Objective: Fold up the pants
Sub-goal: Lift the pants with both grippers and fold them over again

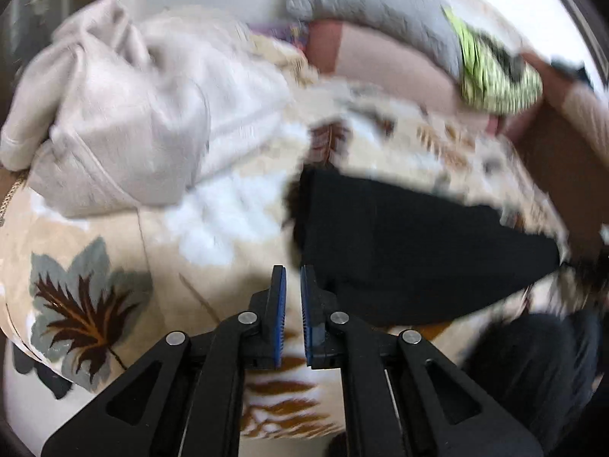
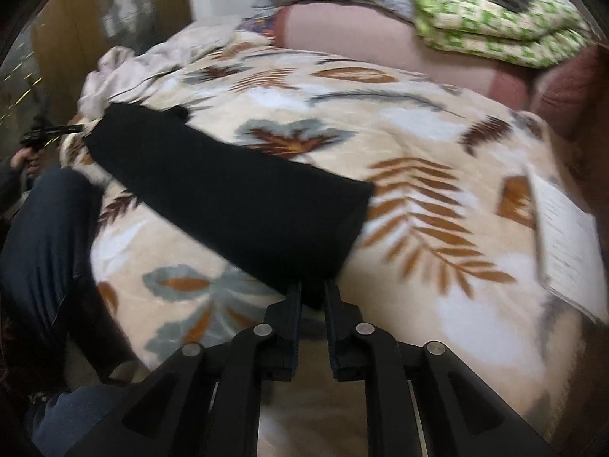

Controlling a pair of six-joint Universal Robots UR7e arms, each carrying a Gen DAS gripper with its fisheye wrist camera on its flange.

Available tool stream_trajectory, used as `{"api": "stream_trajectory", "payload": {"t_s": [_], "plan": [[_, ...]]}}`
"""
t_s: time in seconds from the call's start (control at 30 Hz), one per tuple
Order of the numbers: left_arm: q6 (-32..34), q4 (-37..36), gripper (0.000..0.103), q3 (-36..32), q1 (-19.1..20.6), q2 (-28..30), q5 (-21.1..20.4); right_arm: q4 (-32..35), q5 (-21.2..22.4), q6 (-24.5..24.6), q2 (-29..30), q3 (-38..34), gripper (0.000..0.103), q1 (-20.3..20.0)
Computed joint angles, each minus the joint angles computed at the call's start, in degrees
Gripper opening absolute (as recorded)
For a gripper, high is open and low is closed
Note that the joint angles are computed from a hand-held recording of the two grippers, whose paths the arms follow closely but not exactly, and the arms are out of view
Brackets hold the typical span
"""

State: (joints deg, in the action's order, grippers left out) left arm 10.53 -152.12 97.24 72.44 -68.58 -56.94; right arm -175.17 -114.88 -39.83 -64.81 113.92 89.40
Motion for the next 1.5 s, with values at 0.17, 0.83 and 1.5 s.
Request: {"api": "stream_trajectory", "payload": {"t_s": [0.17,0.83,1.5], "plan": [[0.61,-0.13,0.049,-1.3,-3.26,3.23,-5.05,-2.84,-0.24,9.33,-1.47,-0.93,0.036,0.68],[-12.02,24.92,0.047,-1.07,-5.11,2.94,-7.53,13.39,-17.39,25.03,16.63,-21.86,0.027,5.71],[-16.45,13.41,0.043,4.0,-4.6,1.73,-4.12,11.42,-19.27,13.78,17.71,-19.54,0.076,9.71]]}}
